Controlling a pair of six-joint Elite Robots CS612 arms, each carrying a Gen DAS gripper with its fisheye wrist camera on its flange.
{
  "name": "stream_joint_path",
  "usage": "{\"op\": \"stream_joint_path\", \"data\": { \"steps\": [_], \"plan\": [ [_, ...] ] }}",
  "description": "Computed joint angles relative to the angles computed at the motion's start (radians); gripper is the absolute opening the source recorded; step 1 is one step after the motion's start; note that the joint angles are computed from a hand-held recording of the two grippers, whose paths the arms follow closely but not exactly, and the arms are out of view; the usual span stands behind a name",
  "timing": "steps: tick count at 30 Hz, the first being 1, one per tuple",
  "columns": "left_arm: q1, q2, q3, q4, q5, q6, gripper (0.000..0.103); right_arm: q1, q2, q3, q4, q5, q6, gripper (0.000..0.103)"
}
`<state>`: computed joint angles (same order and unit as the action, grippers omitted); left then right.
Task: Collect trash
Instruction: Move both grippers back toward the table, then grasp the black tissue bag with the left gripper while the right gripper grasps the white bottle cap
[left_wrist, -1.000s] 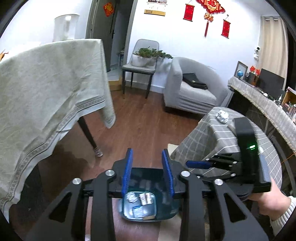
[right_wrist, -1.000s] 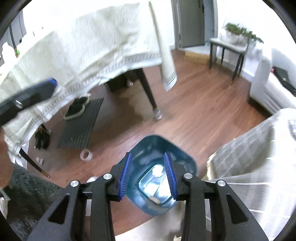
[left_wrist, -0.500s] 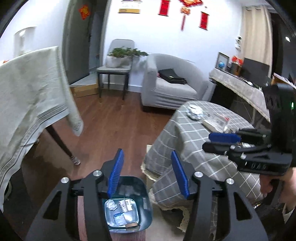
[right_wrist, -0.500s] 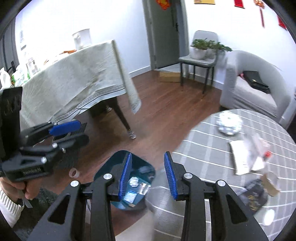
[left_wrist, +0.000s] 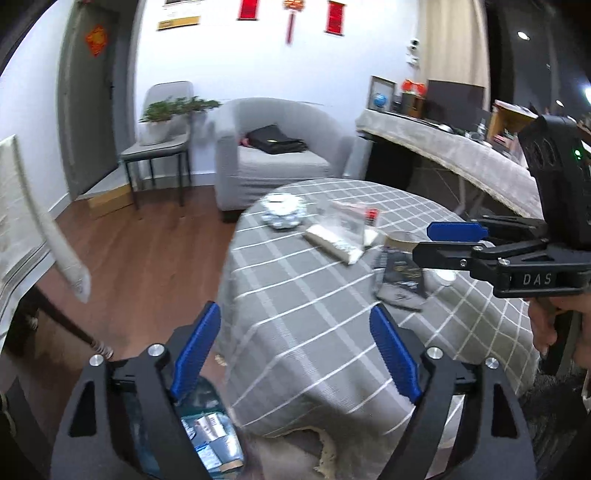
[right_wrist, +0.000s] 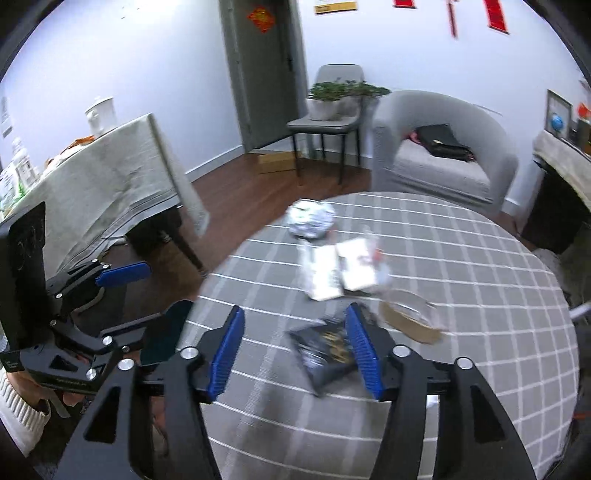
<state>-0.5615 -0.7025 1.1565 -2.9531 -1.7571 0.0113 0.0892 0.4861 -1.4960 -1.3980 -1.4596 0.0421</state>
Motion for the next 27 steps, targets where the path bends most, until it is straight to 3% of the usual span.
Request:
{"op": "stream_joint_path", "data": {
  "steps": [12, 19, 27],
  "plan": [
    [-0.053, 0.066, -0.112, 0.129, -0.060, 0.096, 0.088, -0.071, 0.050, -0.122, 0.107, -0.009, 0.021, 0.081],
    [-0.077, 0.098, -0.180, 0.231, -0.023, 0.163, 0.088, -0.102, 0.065, -0.158, 0.187, 0.033, 0.010, 0.082],
    [-0.081, 0.145, -0.286, 0.353, -0.033, 0.132, 0.083, -0.106, 0.068, -0.167, 0.237, 0.056, -0.038, 0.082]
  ]
}}
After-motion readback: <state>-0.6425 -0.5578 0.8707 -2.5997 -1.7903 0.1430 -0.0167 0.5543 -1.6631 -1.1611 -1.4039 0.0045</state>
